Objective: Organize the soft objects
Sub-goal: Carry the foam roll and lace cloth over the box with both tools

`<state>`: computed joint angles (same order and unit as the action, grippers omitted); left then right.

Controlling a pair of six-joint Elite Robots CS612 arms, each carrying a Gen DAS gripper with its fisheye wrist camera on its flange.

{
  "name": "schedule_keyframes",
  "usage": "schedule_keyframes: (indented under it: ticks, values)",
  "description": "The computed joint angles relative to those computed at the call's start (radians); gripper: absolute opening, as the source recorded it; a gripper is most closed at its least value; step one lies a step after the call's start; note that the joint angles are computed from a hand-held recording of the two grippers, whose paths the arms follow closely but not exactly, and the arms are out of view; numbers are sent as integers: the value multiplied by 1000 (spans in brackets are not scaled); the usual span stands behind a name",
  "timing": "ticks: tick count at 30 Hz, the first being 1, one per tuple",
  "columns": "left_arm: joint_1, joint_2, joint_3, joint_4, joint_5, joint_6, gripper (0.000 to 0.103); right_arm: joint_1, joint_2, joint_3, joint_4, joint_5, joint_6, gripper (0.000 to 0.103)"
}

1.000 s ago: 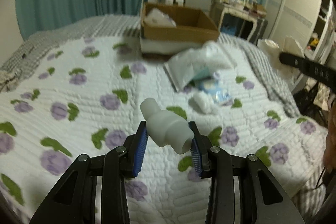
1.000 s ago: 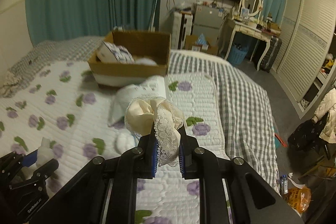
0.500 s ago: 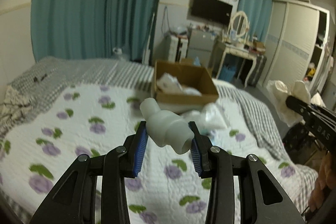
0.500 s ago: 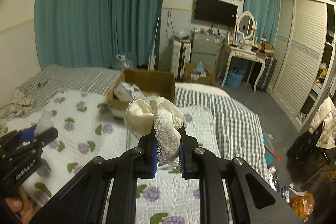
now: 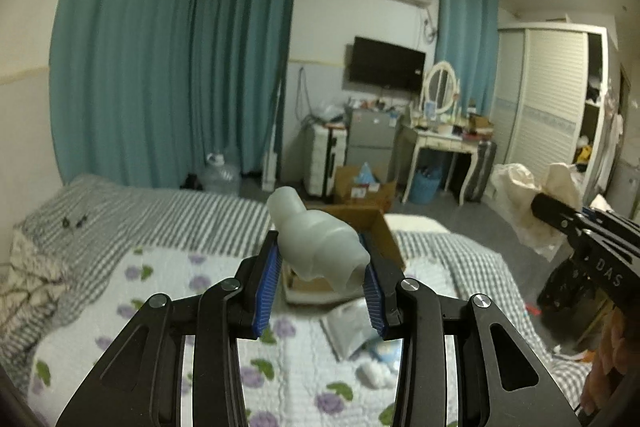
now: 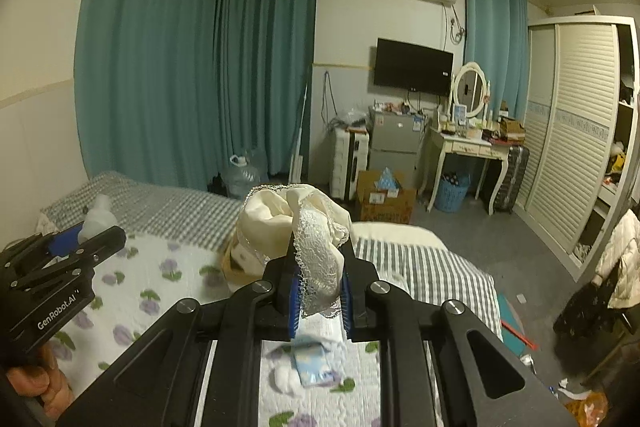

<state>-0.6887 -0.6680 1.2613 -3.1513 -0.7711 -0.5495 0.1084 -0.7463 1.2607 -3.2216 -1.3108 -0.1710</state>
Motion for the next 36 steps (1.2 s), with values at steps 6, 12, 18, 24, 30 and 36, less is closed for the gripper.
schedule_keyframes:
  ticks: [6, 12, 18, 24, 30, 36]
  values:
    - [19, 30, -66, -24, -27, 79, 37, 7, 35, -80, 17, 5, 14, 15]
    - [44, 72, -153, 9, -68, 107, 37, 13, 85, -180, 60, 8, 11, 15]
    - [72, 127, -257, 84, -99, 95, 37, 21, 163, -322, 137, 8, 10, 16]
    - [105, 194, -381, 189, -138, 78, 37, 28, 261, -493, 243, 0, 10, 16]
    - [134, 277, -534, 301, -174, 73, 37, 36, 371, -674, 358, -10, 5, 16]
    - [165, 389, -734, 485, -235, 16, 37, 45, 549, -990, 573, -23, -9, 16]
